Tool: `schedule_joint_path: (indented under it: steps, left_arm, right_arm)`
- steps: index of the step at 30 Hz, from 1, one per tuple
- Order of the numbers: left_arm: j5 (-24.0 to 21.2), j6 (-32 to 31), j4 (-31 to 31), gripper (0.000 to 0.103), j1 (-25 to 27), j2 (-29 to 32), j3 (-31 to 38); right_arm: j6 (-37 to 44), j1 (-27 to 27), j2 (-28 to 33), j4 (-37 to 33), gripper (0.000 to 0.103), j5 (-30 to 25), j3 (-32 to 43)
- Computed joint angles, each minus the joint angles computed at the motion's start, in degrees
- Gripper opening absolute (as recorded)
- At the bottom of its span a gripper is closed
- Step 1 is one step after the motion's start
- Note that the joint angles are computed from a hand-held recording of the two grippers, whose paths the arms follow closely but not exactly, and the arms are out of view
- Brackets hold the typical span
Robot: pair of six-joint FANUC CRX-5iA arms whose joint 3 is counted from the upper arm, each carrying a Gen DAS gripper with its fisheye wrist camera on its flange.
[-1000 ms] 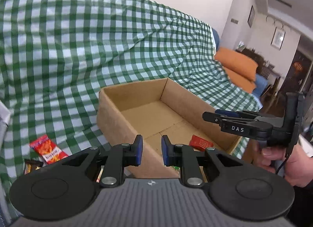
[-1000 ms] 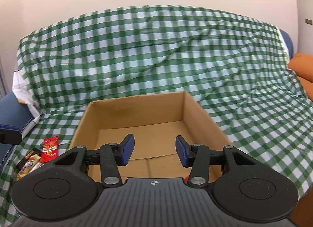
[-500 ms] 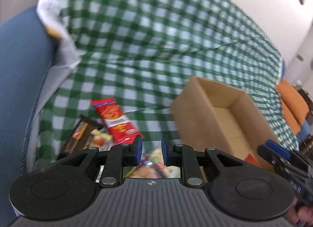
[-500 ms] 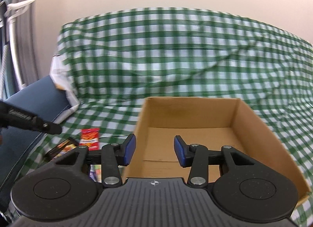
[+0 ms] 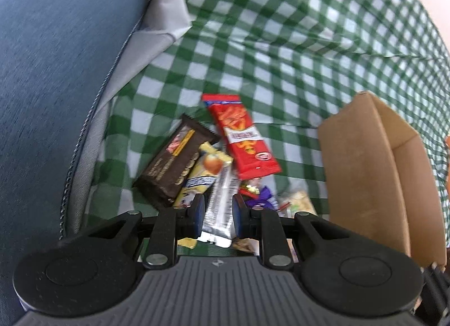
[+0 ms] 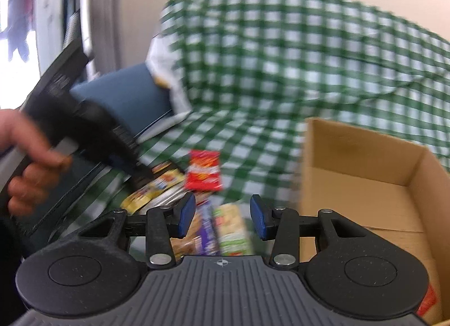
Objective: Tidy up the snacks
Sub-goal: 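Move both open tools back toward the snack pile, then grasp the yellow ice-cream snack with left tool while right grasps the cookie bag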
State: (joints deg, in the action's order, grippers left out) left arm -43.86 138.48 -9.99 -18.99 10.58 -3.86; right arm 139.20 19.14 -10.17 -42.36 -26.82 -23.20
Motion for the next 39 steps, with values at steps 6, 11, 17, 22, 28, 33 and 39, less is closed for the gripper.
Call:
schedule_joint_path:
  steps: [6, 11, 17, 22, 28, 33, 39]
  left_arm:
    - [-3.49, 1.98, -0.84, 0.036, 0.46, 1.69, 1.78]
    - [-7.6, 2.67, -2.78, 0.053, -0.43, 4.3, 5.19]
    - [-11.01, 2.37, -4.71, 0.053, -1.44, 7.37, 8.61]
    - [-12.67, 1.03, -6.49, 0.045, -2.05, 9.36, 10.71]
    - [-12.17, -0.17, -5.13, 0.016, -1.44, 8.94, 9.79]
    - [-6.93, -0.86, -2.47, 0.011, -0.42, 5.83, 5.77]
    - [-0.07, 1.23, 1.5, 0.01, 1.15, 0.39, -1.21]
  right_arm:
    - [-4.79, 6.85, 1.39, 9.24, 0.059, 2.2, -2.28]
    - [-11.96, 9.58, 4.34, 14.71, 0.079, 2.25, -1.52]
    - [-16.63, 11.3, 7.05, 17.64, 0.088, 2.21, -0.31]
    - [-20.93, 13.37, 9.36, 22.11, 0.089, 2.85, -0.58]
    - [-26.06, 14.64, 11.37, 26.77, 0.085, 4.24, -1.1]
    - [-22.63, 14.1, 11.15, 25.06, 0.066, 3.31, -1.04]
    - [-19.29, 11.54, 8.92, 20.35, 0.057, -0.52, -0.06]
